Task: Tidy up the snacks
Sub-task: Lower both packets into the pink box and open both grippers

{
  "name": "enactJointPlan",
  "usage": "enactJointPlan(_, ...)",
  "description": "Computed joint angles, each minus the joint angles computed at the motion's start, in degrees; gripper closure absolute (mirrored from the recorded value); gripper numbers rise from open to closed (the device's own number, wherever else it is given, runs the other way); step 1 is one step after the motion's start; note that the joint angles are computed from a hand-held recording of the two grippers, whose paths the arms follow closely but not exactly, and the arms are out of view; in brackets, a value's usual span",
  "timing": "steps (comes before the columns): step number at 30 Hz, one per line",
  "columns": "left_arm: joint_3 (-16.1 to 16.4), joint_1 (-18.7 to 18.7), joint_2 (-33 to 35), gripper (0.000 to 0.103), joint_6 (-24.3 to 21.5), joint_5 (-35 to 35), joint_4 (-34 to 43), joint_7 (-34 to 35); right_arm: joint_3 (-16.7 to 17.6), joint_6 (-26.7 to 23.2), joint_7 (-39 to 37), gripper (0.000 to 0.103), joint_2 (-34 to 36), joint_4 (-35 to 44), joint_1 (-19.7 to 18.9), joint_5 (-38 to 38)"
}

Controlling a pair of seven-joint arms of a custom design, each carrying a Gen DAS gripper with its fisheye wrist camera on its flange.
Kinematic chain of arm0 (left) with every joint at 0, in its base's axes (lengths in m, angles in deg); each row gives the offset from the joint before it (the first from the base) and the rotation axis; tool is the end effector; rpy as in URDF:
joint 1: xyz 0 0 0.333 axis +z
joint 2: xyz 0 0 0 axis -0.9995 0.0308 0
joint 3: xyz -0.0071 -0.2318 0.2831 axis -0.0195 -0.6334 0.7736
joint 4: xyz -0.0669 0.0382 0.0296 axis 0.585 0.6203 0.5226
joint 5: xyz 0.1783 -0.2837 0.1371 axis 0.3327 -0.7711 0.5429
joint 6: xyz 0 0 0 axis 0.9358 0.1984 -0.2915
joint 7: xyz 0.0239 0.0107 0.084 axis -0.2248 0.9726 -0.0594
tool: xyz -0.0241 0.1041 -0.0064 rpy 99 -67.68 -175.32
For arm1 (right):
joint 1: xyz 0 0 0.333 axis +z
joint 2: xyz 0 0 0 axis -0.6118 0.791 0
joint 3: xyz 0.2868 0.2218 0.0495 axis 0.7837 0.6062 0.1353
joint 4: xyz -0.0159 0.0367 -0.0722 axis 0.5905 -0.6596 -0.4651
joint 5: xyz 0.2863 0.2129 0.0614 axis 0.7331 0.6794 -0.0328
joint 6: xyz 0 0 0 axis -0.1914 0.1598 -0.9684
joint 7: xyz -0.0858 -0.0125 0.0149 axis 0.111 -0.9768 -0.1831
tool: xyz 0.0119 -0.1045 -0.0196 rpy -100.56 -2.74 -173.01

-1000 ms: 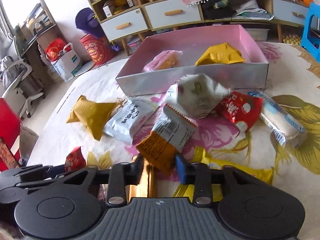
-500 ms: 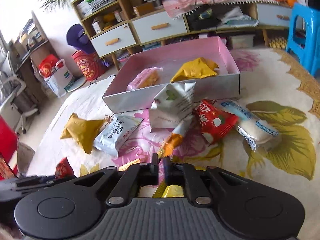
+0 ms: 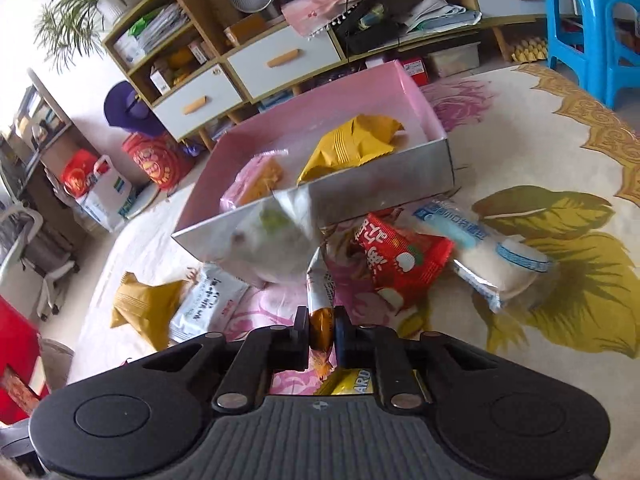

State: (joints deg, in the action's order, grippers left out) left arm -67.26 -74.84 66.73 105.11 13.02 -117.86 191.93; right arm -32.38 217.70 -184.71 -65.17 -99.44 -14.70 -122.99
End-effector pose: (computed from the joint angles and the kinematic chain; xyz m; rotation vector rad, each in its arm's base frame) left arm 0.7032 0.0396 0.4484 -1.4263 2.4443 -1.1228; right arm 0.5926 0.2453 0.4607 -1.1790 2.1529 -0.4744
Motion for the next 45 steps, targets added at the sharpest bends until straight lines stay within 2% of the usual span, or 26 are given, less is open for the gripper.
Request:
enactJointPlan(8, -0.7, -0.3, -0.2, 0.077, -3.2, -1.1, 2.7, -1.9, -0.3, 1.8, 5.5, 0.101, -3.8, -1.2, -0.2, -3.3)
enactJointPlan(13, -1.1, -2.2, 0.1, 0.077, -2.1, -0.9, 4.9, -3.3, -1.6, 1.5, 10.4, 0.101, -3.7, 1.6, -0.8, -10.2)
enactJointPlan(17, -1.5, -4.4, 1.4, 0.077, -0.8, 1.0, 8.1, -5.2, -1.6, 2.3, 11.3, 0.101, -2.9, 3.1, -2.7, -11.5)
enactJointPlan(19, -1.4, -5.9, 3.0, 0.077, -0.8, 3.1, 11.0, -7.9, -1.7, 1.2, 10.5, 0.101, -2.3, 4.0, -3.2, -11.7)
enactJointPlan(28, -1.9, -11.3, 11.7, 0.077, -0.3, 12.3, 23.8, -19.5, -2.9, 2.7, 4.3, 0.1, 0.4, 5.3, -5.8, -8.1)
enactJointPlan(31, -2.3, -12.8, 14.0, 0.077, 1.0, 15.3, 26.2, -20.9, -3.7, 4.4, 3.2, 0.1, 1.3, 5.8, -6.3, -7.4)
enactJointPlan(37, -1.7, -15.7, 17.7, 0.077, 1.8, 21.3, 30.6, -25.7, -3.7, 2.8, -3.3, 0.1, 3.1, 7.1, -6.6, -2.8)
enactJointPlan(42, -0.5, -17.8, 20.5, 0.077, 2.4, 25.9, 34.7, -28.7, -4.8, 3.8, -5.4, 0.1, 4.3, 8.2, -6.0, -1.3)
enactJointPlan(45, -0.3, -18.4, 21.5, 0.077, 3.4, 27.7, 35.7, -30.2, -5.0, 2.6, -7.5, 0.1, 5.2, 9.3, -5.5, -0.3)
